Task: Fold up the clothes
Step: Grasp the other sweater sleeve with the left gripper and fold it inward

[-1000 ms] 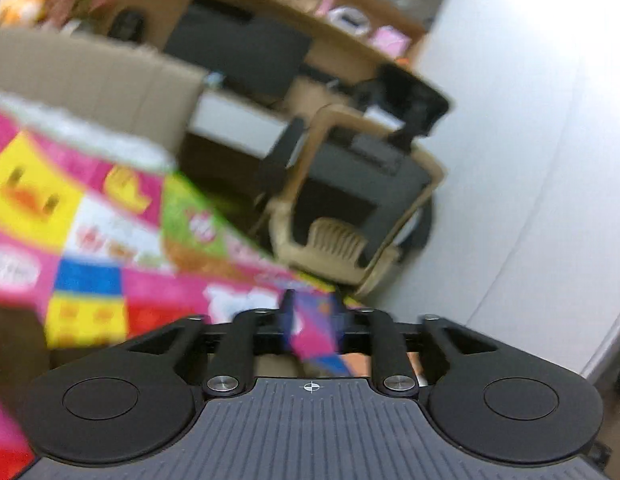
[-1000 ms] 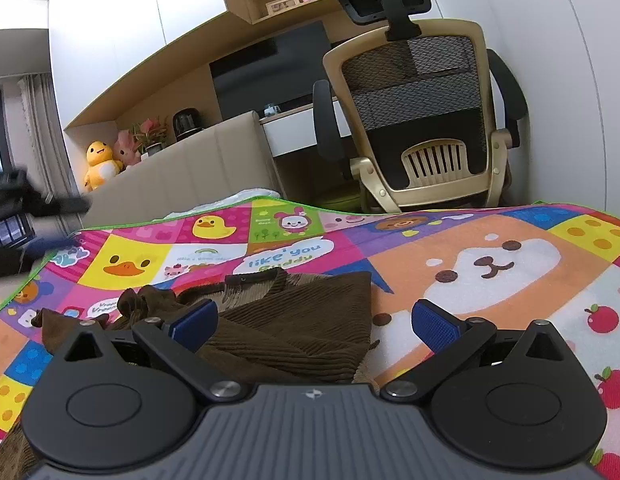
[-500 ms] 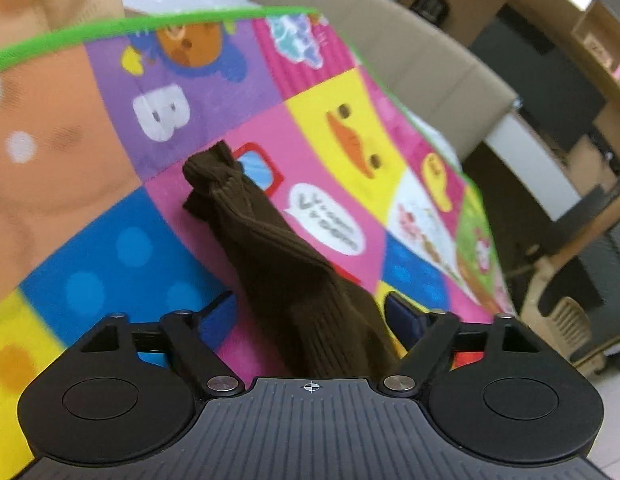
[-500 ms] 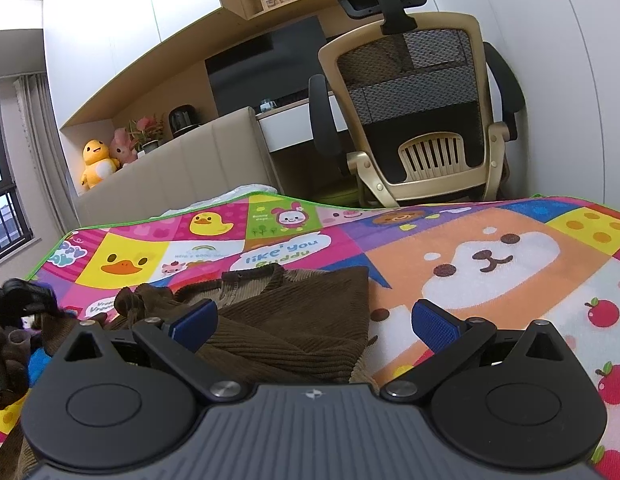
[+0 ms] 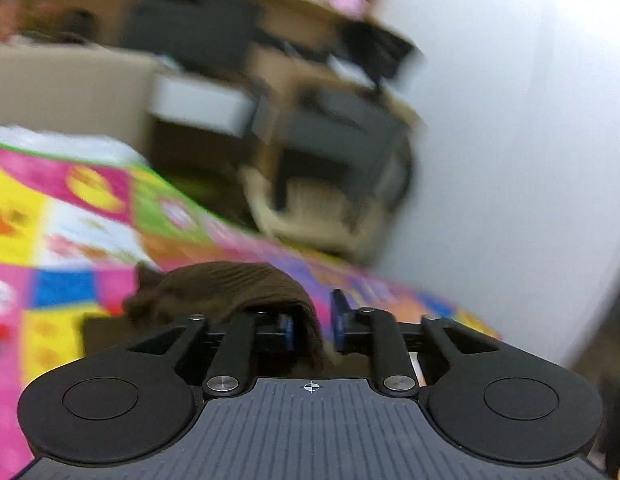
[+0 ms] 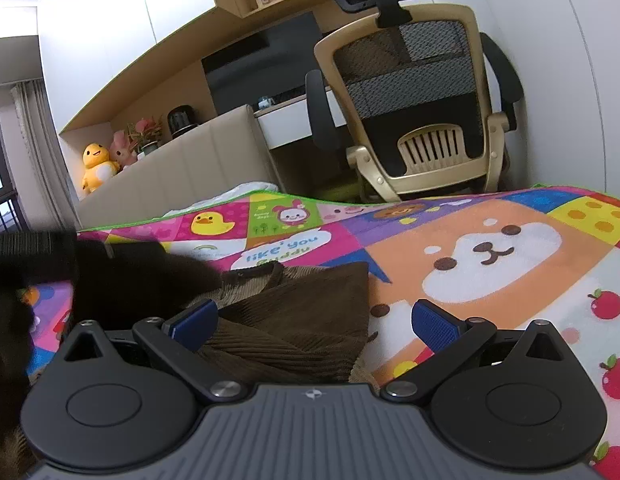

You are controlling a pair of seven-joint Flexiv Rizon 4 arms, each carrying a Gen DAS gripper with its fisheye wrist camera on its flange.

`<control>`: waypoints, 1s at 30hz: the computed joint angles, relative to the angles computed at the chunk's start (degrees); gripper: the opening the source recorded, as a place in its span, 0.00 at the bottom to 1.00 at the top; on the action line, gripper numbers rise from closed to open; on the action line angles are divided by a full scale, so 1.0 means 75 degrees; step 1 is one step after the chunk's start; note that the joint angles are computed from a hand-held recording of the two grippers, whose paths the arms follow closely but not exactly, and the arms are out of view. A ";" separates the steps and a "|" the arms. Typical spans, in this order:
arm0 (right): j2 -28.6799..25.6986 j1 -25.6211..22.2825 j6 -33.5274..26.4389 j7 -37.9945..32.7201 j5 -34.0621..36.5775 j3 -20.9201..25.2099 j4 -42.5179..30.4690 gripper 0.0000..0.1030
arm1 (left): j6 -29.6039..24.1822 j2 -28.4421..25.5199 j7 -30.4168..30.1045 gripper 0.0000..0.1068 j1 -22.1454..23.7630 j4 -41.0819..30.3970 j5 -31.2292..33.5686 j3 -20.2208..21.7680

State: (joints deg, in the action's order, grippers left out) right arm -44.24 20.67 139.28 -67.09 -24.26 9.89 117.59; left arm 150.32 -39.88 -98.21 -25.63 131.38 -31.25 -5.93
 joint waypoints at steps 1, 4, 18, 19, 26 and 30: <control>-0.0002 -0.0049 -0.0057 0.0054 -0.0102 0.0023 -0.0010 1.00 | -0.0360 -0.0036 0.0252 0.45 -0.0020 -0.0072 0.0059 -0.0037; -0.0020 -0.0264 -0.0254 0.0321 -0.0484 0.0126 -0.0059 1.00 | -0.1024 -0.0064 0.0940 0.63 -0.0486 -0.0131 -0.0395 0.0025; 0.0821 -0.0092 -0.2267 0.1102 -0.2554 -0.0487 -0.0203 1.00 | -0.0800 0.0182 0.2934 0.89 -0.2381 0.0516 -0.4796 -0.0198; 0.1036 0.0441 -0.2260 0.0104 -0.1653 -0.0637 -0.0076 1.00 | -0.0757 0.0208 0.2825 0.89 -0.2299 0.0600 -0.4869 -0.0300; 0.1190 0.2310 -0.3160 -0.1763 -0.0592 -0.1126 -0.0806 1.00 | -0.0639 0.0353 0.2311 0.91 -0.2036 0.1003 -0.4861 -0.0548; 0.0714 0.1726 -0.4462 -0.1685 -0.1277 -0.0086 -0.1710 1.00 | -0.0689 0.0401 0.2221 0.92 -0.2073 0.1109 -0.4965 -0.0608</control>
State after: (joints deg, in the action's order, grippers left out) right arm -38.88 33.61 105.81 -79.73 -33.84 9.24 104.77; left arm 145.16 -36.87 -81.55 -41.18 139.70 -68.49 -10.50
